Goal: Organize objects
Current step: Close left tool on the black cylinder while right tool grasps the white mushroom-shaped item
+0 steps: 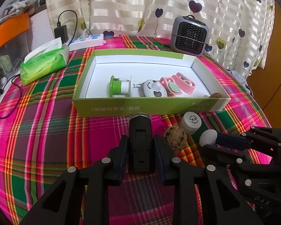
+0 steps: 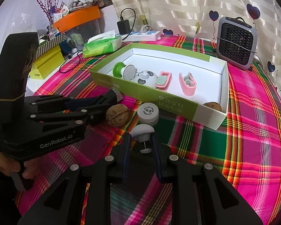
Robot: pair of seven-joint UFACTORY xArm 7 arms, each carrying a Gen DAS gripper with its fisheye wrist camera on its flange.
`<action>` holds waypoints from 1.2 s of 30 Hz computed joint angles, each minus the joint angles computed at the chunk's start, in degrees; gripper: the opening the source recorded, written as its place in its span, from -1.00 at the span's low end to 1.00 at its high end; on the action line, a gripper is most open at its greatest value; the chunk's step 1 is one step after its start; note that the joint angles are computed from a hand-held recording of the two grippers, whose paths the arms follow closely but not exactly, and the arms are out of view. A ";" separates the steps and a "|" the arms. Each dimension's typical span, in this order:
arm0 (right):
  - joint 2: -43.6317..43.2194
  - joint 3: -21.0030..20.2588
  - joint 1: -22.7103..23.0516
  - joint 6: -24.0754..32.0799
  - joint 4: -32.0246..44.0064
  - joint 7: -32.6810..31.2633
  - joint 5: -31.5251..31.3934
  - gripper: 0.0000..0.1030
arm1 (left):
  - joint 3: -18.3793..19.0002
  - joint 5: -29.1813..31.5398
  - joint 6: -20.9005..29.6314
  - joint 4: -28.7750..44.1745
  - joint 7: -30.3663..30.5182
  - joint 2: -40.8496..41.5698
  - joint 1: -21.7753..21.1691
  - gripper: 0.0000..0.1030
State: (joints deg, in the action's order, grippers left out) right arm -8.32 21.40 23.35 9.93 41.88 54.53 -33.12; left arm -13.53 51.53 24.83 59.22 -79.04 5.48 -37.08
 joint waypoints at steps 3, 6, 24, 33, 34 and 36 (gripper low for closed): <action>-0.37 0.23 -0.11 -0.04 -0.22 0.45 -0.30 -0.54 | -0.13 0.73 0.05 -0.53 -0.85 -0.72 -0.09 -0.52; -0.94 0.68 -0.35 -0.17 -0.57 1.21 -0.76 -0.54 | -0.49 1.69 -0.03 -1.12 -2.01 -1.57 0.00 -0.52; -6.57 5.91 -4.53 0.41 -1.53 7.74 -4.73 -0.54 | -4.49 6.57 -0.28 -4.07 -8.73 -6.89 1.91 -0.52; -10.10 8.45 -6.89 -0.31 -2.84 8.33 -3.56 -0.54 | -6.21 8.29 1.23 -3.92 -10.36 -8.36 2.19 -0.52; -10.45 8.59 -7.02 -0.35 -2.96 8.06 -3.21 -0.54 | -6.38 8.38 1.38 -3.84 -10.37 -8.48 2.17 -0.52; -11.17 9.10 -7.46 -0.50 -3.15 7.69 -2.65 -0.54 | -6.66 8.50 1.61 -3.68 -10.34 -8.63 2.15 -0.52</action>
